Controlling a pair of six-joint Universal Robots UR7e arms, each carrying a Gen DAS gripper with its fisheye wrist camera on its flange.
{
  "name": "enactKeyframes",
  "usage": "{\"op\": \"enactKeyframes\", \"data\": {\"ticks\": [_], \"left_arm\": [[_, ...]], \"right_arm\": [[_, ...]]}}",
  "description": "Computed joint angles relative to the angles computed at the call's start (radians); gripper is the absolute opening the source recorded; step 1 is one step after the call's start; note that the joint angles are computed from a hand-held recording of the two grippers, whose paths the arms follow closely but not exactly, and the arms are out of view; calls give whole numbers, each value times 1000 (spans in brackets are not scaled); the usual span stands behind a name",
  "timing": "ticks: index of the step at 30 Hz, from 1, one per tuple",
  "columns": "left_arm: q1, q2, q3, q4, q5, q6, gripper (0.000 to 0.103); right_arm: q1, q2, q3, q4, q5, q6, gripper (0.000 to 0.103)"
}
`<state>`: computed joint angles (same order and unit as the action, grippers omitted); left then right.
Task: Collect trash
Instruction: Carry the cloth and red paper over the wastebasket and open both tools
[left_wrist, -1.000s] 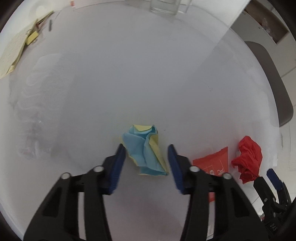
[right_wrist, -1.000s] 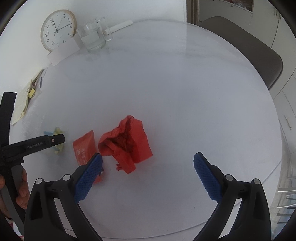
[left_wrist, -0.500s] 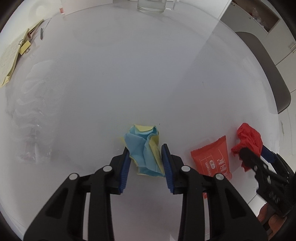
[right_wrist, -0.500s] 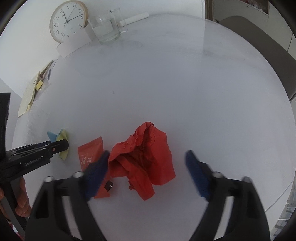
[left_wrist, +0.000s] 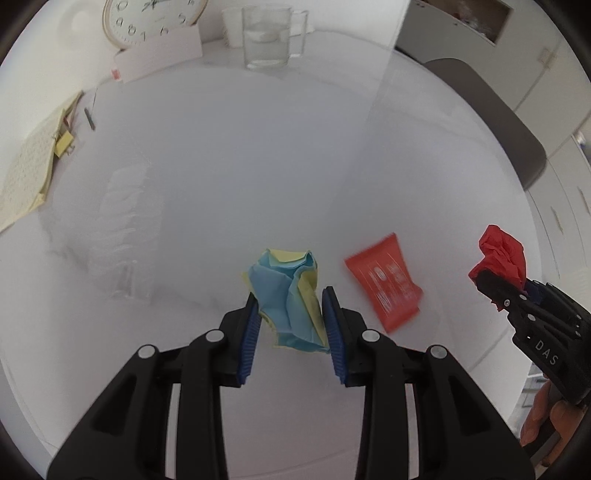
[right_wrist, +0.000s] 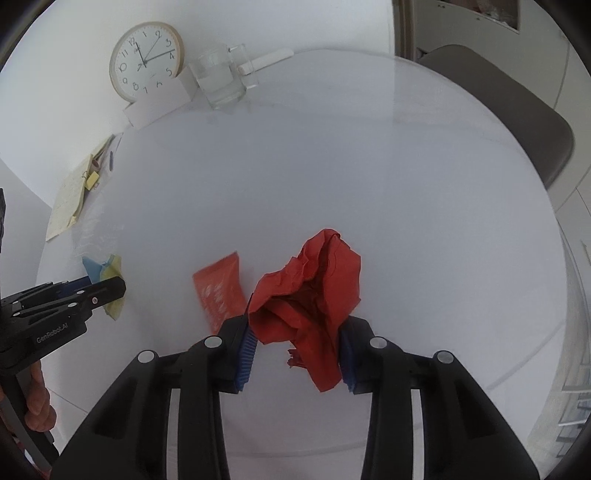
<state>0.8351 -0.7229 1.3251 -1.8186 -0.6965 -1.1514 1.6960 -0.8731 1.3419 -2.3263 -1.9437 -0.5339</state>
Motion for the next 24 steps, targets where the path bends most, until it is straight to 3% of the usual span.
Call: {"op": "enactKeyframes", "data": {"ticks": [9,16,24], "left_arm": [[-143,-66,161,-52,-60,83,33],[-257,-95,294,-168,-192,220,33],[-368,-55,375,-322,-383,394,33]], "right_arm": [[-15,-324,388,-162,-61,95,38],[-53,-643,704,-263,-148,214,38],[-134,-989,935,-230,-226,331,38]]}}
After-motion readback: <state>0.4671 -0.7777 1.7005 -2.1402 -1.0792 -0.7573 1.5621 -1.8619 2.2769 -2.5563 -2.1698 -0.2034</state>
